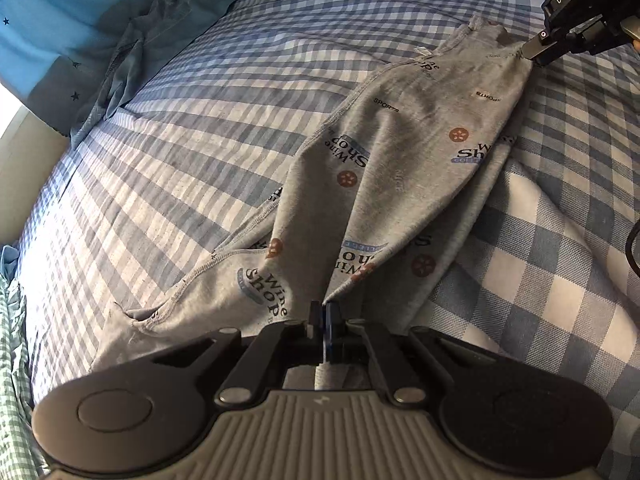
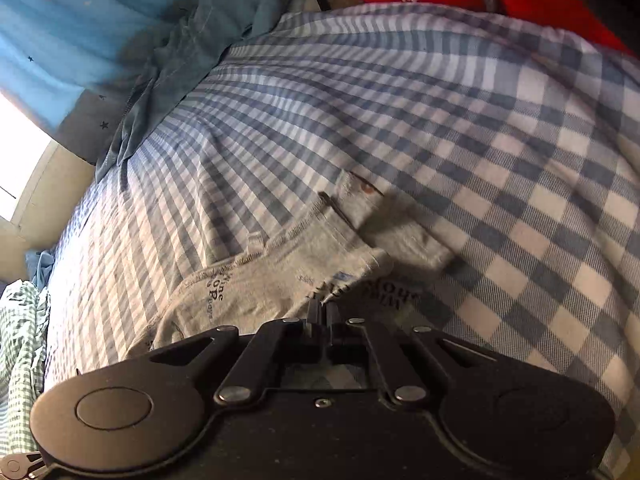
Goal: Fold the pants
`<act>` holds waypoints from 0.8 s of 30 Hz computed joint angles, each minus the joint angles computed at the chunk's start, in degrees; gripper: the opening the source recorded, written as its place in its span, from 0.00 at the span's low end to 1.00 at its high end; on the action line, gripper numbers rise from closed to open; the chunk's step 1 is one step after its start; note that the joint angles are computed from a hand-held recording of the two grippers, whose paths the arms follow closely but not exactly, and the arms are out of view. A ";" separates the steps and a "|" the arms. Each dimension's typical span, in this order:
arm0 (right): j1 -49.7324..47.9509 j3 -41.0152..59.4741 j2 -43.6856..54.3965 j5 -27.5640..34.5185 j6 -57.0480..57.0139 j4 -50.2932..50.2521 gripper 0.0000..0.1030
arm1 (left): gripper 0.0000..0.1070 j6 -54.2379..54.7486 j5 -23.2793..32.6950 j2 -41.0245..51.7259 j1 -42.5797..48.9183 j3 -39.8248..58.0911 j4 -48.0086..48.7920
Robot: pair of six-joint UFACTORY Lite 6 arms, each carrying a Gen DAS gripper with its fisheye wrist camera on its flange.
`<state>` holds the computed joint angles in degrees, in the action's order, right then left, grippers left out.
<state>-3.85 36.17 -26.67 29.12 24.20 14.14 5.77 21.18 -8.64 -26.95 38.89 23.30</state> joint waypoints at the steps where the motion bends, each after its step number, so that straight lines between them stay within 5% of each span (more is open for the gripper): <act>1: -1.17 0.01 -0.01 0.83 -2.94 1.34 0.22 | 0.00 -1.29 0.47 0.11 -0.59 0.10 0.47; 7: -10.00 4.70 3.46 5.86 -23.37 6.61 0.46 | 0.01 -9.99 4.61 3.17 -3.42 2.79 2.01; 16: -16.54 22.49 28.16 12.29 -47.74 16.98 0.42 | 0.08 -26.92 10.75 7.43 -7.68 6.11 9.82; 20: -17.11 25.31 31.50 15.29 -50.74 18.03 0.37 | 0.32 -32.54 12.59 8.41 -9.94 6.69 13.48; 24: -16.42 27.11 33.85 16.10 -51.33 18.10 0.37 | 0.36 -38.12 14.21 11.55 -11.84 8.16 17.68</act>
<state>-20.27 63.28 7.18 45.22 -27.12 32.24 -32.35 35.38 2.90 -38.79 47.04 40.99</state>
